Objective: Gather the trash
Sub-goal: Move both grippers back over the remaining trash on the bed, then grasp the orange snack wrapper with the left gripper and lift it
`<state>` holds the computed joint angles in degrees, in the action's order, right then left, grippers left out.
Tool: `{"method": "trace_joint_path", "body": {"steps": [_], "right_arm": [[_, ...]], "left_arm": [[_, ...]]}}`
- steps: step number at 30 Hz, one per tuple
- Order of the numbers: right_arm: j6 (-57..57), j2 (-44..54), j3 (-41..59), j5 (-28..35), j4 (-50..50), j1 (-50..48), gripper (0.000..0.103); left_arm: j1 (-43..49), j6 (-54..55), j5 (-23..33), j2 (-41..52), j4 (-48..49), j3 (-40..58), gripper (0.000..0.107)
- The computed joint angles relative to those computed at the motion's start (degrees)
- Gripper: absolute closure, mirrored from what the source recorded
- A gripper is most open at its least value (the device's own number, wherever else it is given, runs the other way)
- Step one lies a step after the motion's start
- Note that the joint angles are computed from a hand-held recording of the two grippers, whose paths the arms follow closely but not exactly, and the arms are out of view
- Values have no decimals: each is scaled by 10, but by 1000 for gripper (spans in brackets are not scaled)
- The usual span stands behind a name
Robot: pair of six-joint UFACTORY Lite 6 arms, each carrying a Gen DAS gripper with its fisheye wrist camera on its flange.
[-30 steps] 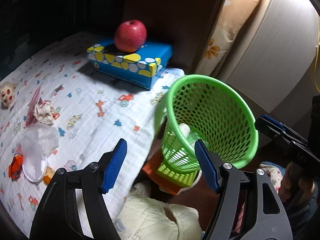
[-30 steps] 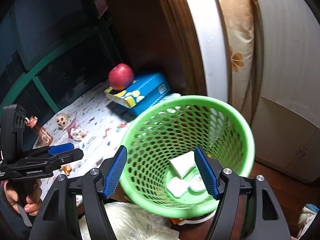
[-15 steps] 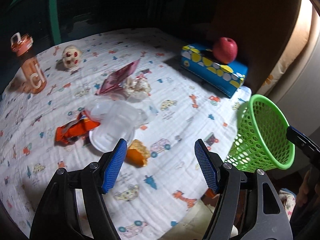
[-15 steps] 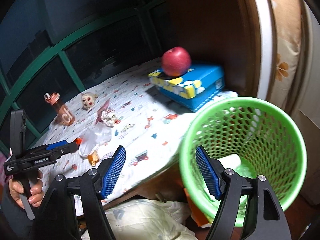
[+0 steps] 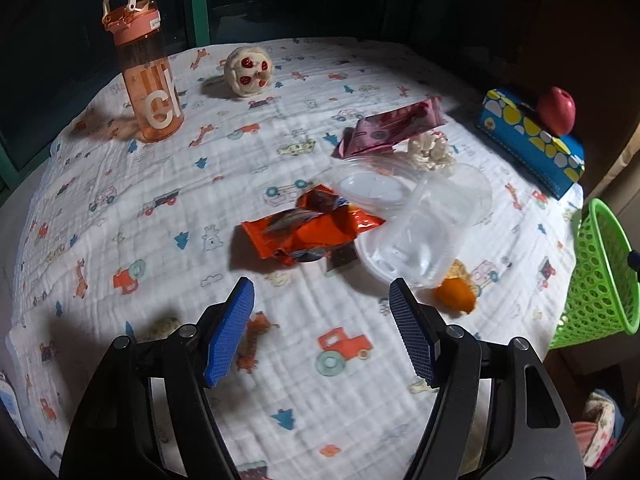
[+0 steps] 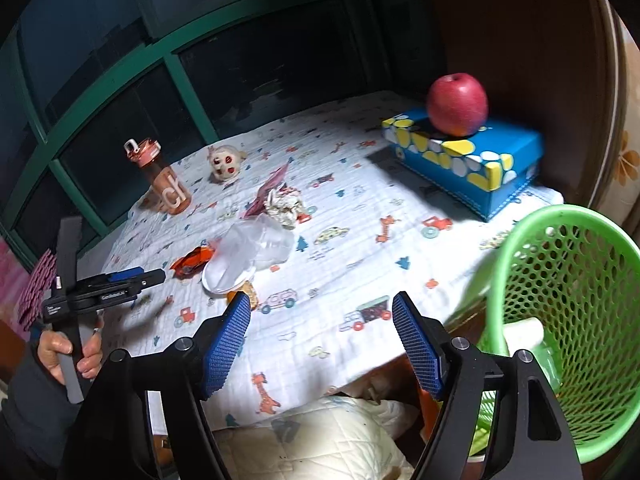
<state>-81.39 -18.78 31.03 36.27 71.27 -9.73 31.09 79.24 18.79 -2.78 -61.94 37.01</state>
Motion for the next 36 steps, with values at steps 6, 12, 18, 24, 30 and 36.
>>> {"method": "trace_joint_path", "body": {"steps": [6,12,18,24,30,36], "right_arm": [[27,28,17,-51,7,78,32],[53,67,44,-95,9,145,32],[81,113,77,-131,10,201,32],[105,156,110,-155,2,242,32],[122,196,138,-169,-6,263,32],[124,236,166,-177,0,281,32]], "left_arm": [[36,95,15,103,-20,75,38],[24,128,22,177,23,140,37],[5,137,46,233,79,206,30],[-7,100,56,309,141,284,30],[-18,82,58,360,172,330,30],[-18,87,69,387,169,357,30]]}}
